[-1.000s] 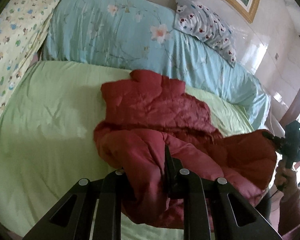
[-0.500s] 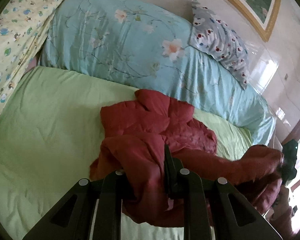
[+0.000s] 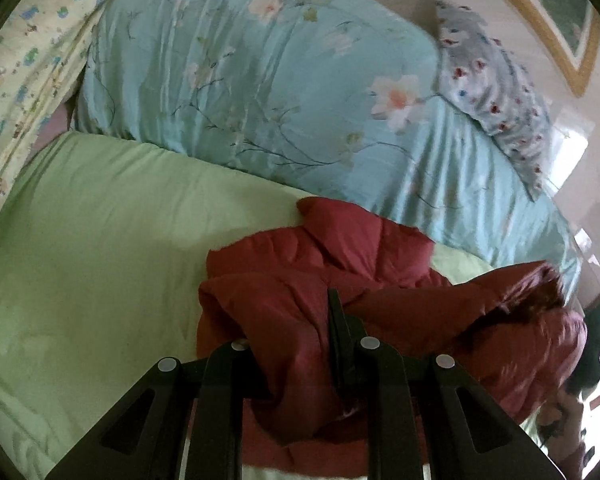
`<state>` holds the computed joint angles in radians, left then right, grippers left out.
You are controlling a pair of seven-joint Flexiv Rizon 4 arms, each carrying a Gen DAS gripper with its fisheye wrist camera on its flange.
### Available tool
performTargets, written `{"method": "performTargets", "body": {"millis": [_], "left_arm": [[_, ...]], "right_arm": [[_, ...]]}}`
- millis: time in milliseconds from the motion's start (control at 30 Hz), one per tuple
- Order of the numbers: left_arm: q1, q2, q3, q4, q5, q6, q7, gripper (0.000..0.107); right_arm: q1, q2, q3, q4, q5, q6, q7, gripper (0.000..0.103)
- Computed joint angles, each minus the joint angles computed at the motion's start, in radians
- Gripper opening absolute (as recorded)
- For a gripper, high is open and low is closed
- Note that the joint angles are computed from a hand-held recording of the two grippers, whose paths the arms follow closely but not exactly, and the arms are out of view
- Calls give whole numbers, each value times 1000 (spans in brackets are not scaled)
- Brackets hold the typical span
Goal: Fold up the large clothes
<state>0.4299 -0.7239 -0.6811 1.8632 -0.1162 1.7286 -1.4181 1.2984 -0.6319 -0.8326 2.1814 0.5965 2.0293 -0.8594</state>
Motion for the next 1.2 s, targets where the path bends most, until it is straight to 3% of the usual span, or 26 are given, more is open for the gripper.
{"method": "performTargets", "body": {"millis": [133,267,367,533,633,733,800,933,1133,1200], "left_arm": [[-104,-88,82,-182,-75,-101,16,19],[-284,-173,276,-394,-150,-203,21,19],[-360,-255,356,-540,-197,-275,29,20],[-450,-394,468,-779,-253,-395,13,23],[-490,-481,533,-928,-262,-482,-30,24],[-510,-575,570,-1089,-291,-568,-47,24],[-497,-608,546,-1148,-264,-600,-74,24],[-473,-586,487,-1088,-272,-554,-22,27],[-432,-406,417,-741,-266,-307,81,45],[-392,-346,347,-617,-261,-219,124,46]], "right_arm": [[-96,-47,36,-64,-4,-28,51,22],[-148,-130,13,-134,-47,-93,112,22],[-212,-180,30,-185,-90,-122,171,22],[-354,-234,126,-257,-144,-91,268,23],[-398,-262,145,-294,-165,-99,293,23],[-431,-287,143,-332,-210,-147,316,23],[-459,-302,155,-353,-232,-147,341,23],[-521,-316,203,-387,-257,-128,376,23],[-541,-327,224,-398,-262,-106,371,23],[-551,-328,235,-402,-255,-95,367,24]]}}
